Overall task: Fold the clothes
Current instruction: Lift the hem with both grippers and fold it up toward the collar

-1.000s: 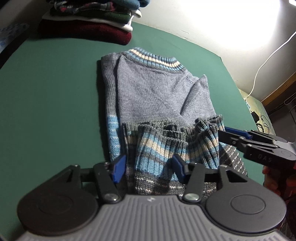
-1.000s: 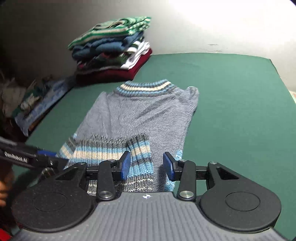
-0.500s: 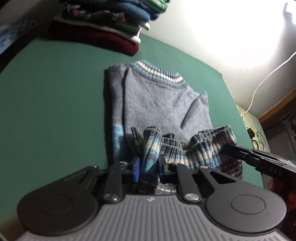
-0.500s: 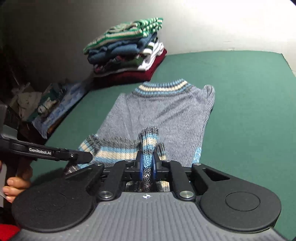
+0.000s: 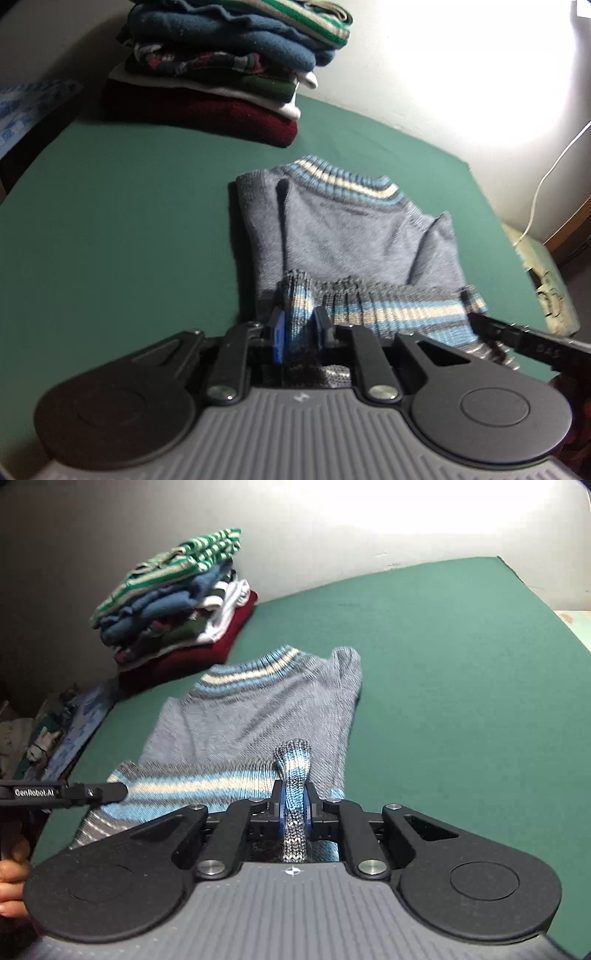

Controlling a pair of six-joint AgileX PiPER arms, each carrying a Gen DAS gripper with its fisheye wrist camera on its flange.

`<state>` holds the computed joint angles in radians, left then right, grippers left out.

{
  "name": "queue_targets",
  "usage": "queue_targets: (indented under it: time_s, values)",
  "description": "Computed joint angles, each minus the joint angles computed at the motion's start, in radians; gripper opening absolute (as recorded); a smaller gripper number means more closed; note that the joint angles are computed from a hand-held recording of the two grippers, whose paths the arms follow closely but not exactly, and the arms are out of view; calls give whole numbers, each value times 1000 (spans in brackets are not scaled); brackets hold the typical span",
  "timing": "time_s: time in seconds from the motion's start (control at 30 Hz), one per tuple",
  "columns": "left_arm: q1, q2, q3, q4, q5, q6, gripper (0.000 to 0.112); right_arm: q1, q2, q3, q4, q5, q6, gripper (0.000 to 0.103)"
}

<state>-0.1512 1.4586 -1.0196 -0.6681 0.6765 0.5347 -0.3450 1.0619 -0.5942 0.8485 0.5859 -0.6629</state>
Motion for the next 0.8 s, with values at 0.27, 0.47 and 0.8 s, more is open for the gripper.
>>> queue_targets:
  time_s: [0.27, 0.47, 0.8]
  values:
    - [-19, -35, -15, 46, -48, -43, 13, 47, -28, 23, 9, -93, 28, 10]
    - [-37, 7, -16, 92, -92, -56, 14, 123, 7, 24, -100, -179, 151, 9]
    - [-81, -99, -14, 409, -136, -269, 19, 186, -123, -2, -531, -203, 571, 36]
